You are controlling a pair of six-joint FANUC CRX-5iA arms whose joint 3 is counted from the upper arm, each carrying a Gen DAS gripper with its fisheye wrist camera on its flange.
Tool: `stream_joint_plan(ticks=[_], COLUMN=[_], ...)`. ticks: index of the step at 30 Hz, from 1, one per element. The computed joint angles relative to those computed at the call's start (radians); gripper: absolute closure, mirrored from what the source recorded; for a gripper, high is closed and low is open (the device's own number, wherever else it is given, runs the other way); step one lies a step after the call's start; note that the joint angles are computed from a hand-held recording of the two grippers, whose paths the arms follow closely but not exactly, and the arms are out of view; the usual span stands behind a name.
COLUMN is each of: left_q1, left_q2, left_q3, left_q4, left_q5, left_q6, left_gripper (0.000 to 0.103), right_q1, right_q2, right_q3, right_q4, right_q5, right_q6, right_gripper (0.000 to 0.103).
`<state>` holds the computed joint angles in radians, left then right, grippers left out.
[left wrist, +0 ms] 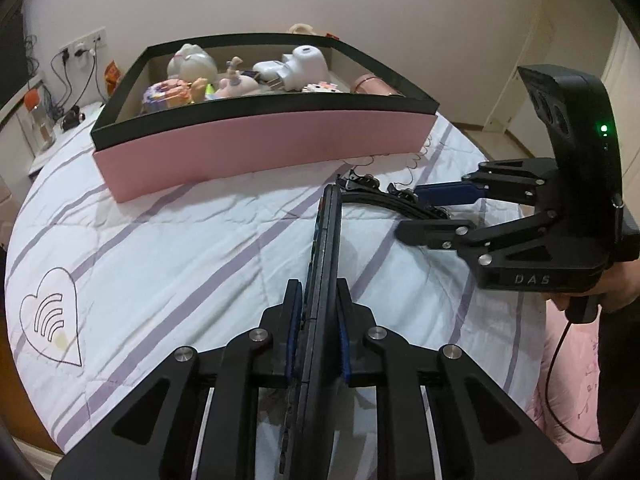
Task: Organize rigid objects
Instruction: 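Lift the remote and comb and carry them over the tray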
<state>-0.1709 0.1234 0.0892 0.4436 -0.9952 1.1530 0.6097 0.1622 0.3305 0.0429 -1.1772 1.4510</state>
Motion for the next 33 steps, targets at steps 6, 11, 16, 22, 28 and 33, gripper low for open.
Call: stream_joint_plan(ticks=[6,11,16,22,28,33], left_q1=[0.012,0.029,0.043,0.062,0.06,0.053], left_q2=[-0.015,-0.018,0.0,0.069,0.218,0.364], left_q3=[-0.008,0.009,0.071,0.219,0.467,0.689], left_q4=[0.002,0.004,-0.002,-0.002,-0.023,-0.055], left_q5=[0.005,0.001,-0.01,-0.032,-0.111,-0.193], left_q6=[0.011,0.024,0.028,0.033,0.063,0.112], left_gripper=[0.088,0.088,0.088,0.088,0.088,0.088], right_q1=[0.0,0.002,0.005,-0.007,-0.049,-0.083], right_q2=[0.014,-0.013,-0.006,0.055,0.157,0.277], right_q3=[0.037,0.041,0.103,0.226,0.39,0.559], right_q4=[-0.026,-0.058,-0.063,-0.044,-0.057,-0.068], right_q5=[-0.015,0.013,0.018,0.012,-0.018,-0.082], right_q6=[-0.016,-0.025,-0.02,-0.026,-0.05,-0.078], right_gripper=[0.084,0.084,0.084,0.084,0.084,0.084])
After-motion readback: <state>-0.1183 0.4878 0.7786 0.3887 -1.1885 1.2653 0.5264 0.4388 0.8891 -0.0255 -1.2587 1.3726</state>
